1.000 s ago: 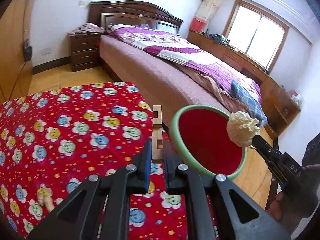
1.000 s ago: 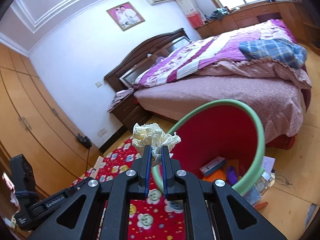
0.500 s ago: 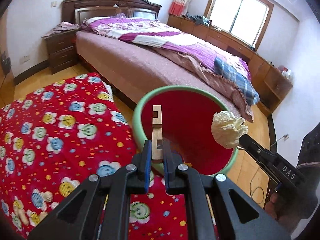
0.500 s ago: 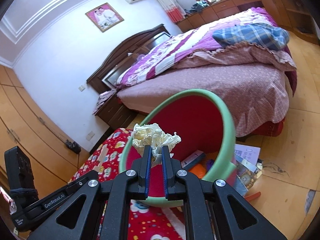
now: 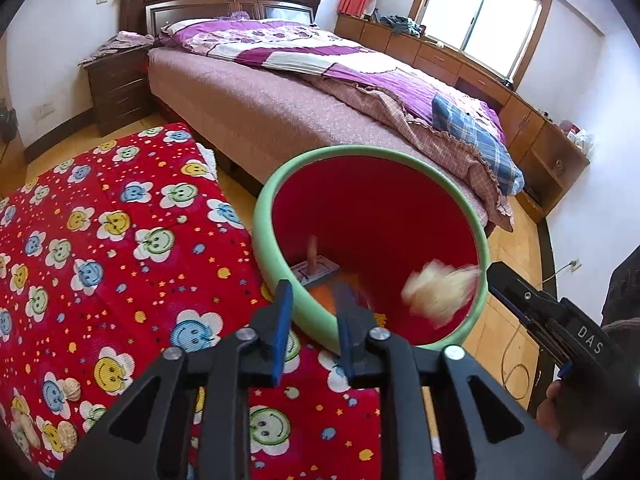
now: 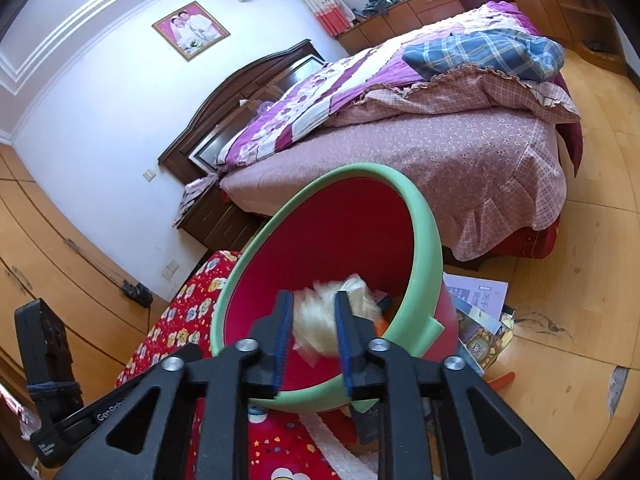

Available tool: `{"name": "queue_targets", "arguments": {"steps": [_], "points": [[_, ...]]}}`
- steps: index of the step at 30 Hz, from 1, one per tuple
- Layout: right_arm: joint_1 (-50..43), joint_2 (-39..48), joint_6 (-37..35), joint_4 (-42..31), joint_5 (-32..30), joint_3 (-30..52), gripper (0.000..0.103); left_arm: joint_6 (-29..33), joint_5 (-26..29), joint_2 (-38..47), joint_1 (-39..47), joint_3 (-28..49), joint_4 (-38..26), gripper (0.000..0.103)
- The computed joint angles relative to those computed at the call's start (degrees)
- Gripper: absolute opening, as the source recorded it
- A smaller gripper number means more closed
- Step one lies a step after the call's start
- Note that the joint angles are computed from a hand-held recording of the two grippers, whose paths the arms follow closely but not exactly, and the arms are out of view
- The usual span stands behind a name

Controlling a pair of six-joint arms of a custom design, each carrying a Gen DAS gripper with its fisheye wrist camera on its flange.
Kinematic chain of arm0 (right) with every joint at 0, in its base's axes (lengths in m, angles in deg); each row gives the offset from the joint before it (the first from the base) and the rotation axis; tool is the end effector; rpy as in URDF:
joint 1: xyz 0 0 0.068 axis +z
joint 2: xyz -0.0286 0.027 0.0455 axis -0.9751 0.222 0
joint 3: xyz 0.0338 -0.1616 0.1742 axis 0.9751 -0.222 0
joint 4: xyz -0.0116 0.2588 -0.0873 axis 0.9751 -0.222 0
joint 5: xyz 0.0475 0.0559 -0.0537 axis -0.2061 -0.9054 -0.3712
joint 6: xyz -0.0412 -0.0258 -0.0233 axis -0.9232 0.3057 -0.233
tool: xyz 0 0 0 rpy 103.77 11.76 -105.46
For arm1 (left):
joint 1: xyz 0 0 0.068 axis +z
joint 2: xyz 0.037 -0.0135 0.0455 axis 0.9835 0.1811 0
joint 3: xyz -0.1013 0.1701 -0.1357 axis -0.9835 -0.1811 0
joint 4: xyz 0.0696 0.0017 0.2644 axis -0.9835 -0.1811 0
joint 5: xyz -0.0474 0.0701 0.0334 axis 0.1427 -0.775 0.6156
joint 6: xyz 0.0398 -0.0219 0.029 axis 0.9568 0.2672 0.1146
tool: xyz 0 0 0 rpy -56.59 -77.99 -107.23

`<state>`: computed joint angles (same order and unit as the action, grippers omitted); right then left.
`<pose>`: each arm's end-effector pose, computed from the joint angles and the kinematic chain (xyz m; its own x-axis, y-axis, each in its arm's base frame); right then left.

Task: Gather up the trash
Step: 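Open both tools to drop the white paper and wooden piece into the bucket, then move both tools back over the bedspread toward the peanut shells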

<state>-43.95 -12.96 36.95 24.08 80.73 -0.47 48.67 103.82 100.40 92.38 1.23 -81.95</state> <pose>0.1612 0.1016 0.1610 -0.6506 0.4485 -0.6128 -0.0033 0.8052 0.5929 0.2404 0.0409 0.1821 -0.7722 -0.0594 -0.6326 0.1109 0.9677 -0.2262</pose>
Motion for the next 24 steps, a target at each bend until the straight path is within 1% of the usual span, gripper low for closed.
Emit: {"name": "queue_targets", "arguments": {"steps": [2, 4, 8, 14, 18, 22, 24], "points": [[0.32, 0.21, 0.15, -0.1, 0.2, 0.14, 0.03, 0.04, -0.16, -0.29, 0.56, -0.04, -0.44, 0.029], [1.22, 0.34, 0.23, -0.51, 0.85, 0.42, 0.03, 0.37, 0.01, -0.81, 1.54, -0.18, -1.25, 0.031], [3.62, 0.51, 0.2, -1.36, 2.24, 1.06, 0.03, 1.4, -0.33, -2.72, 3.47, -0.86, -2.91, 0.031], [7.78, 0.63, 0.23, -3.24, 4.94, 2.45, 0.032, 3.96, 1.04, -6.92, 8.57, -2.06, -6.17, 0.031], [11.28, 0.93, 0.62, -4.8, 7.66, 3.8, 0.043, 6.63, 2.15, -9.67, 13.18, -2.76, -8.86, 0.031], [15.44, 1.61, 1.15, -6.26, 10.56, 5.43, 0.047, 9.45, 3.78, -11.61, 17.76, -3.01, -11.37, 0.031], [18.14, 2.33, 1.7, -7.07, 12.49, 6.56, 0.056, 11.14, 4.88, -12.9, 20.52, -3.17, -13.01, 0.031]]}}
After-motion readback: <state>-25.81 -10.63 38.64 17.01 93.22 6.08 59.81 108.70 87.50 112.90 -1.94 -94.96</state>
